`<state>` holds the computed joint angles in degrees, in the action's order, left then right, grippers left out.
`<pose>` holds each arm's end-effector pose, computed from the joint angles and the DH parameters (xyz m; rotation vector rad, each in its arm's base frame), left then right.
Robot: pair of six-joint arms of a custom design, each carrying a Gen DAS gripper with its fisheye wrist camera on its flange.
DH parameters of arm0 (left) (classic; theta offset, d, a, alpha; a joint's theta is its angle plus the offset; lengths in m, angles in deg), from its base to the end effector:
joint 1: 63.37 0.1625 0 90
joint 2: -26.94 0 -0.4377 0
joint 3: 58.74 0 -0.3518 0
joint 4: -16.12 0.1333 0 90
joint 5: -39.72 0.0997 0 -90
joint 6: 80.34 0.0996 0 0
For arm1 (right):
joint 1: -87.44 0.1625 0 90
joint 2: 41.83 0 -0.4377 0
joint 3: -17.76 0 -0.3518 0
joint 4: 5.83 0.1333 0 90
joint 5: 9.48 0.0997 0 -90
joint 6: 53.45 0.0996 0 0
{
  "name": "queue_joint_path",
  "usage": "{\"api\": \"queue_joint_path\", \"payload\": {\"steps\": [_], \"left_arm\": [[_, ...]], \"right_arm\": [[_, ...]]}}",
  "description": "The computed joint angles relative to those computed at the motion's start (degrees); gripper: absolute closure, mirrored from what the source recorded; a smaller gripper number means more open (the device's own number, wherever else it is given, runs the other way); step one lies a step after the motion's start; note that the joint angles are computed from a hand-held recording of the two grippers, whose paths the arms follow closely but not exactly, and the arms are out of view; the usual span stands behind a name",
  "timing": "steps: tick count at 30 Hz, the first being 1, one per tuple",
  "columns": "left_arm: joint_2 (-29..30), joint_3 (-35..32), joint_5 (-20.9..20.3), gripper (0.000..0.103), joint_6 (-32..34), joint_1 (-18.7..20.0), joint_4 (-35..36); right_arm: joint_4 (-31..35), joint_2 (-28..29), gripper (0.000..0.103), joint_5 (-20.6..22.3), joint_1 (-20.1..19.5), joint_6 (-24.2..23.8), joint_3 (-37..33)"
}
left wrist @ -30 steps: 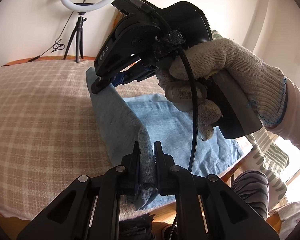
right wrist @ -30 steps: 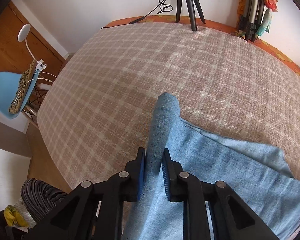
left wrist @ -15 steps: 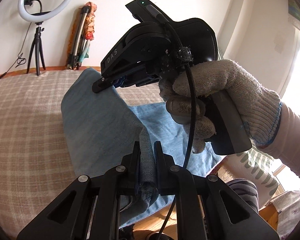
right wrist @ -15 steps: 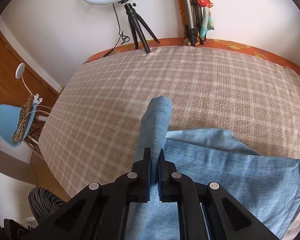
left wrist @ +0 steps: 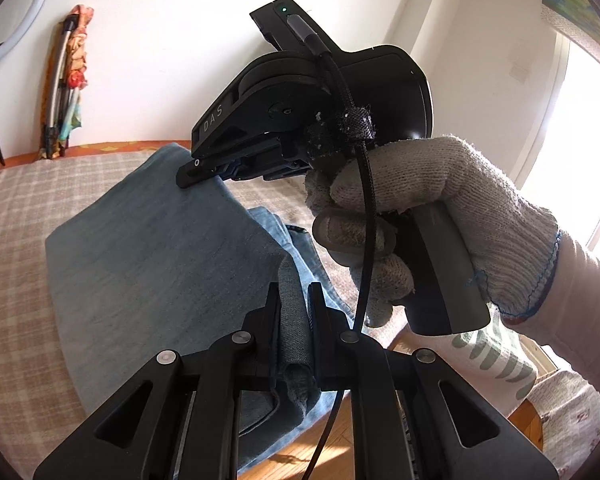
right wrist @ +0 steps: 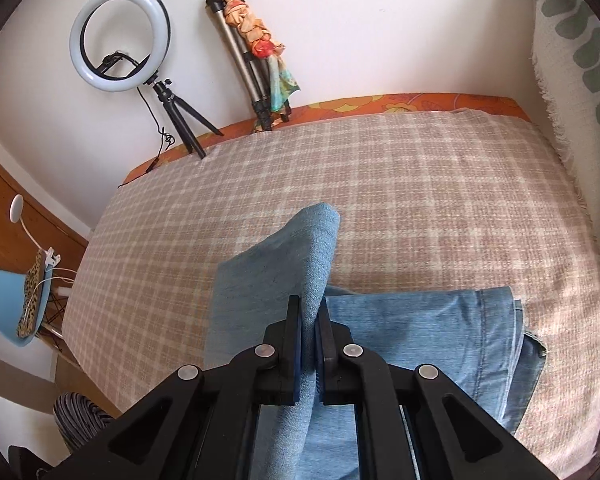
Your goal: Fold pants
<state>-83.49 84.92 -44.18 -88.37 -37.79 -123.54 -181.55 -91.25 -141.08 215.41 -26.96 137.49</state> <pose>-0.1770 -0.2443 0.3131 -1.4087 -2.6770 0.4475 0.3724 -0.3679 0.1184 0.1245 -2.5479 0.8077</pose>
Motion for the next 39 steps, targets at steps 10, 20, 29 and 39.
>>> {"api": "queue_joint_path", "payload": {"steps": [10, 20, 29, 39], "left_arm": [[8.8, 1.6, -4.1, 0.092, 0.1, -1.6, -8.3], [15.3, 3.3, -5.1, 0.092, 0.4, -3.9, -13.4], [22.2, 3.9, -5.1, 0.092, 0.7, -4.4, -18.2], [22.4, 1.0, -7.9, 0.082, 3.3, -2.4, -11.2]], "right_arm": [[-2.0, -7.8, 0.1, -3.7, -2.0, 1.3, 8.6], [-6.1, -11.8, 0.1, -4.2, -4.6, 1.4, 15.2], [-10.9, -12.5, 0.101, -3.5, -7.7, -0.4, 19.0], [-14.7, -11.4, 0.1, -0.9, -11.6, -4.6, 20.5]]}}
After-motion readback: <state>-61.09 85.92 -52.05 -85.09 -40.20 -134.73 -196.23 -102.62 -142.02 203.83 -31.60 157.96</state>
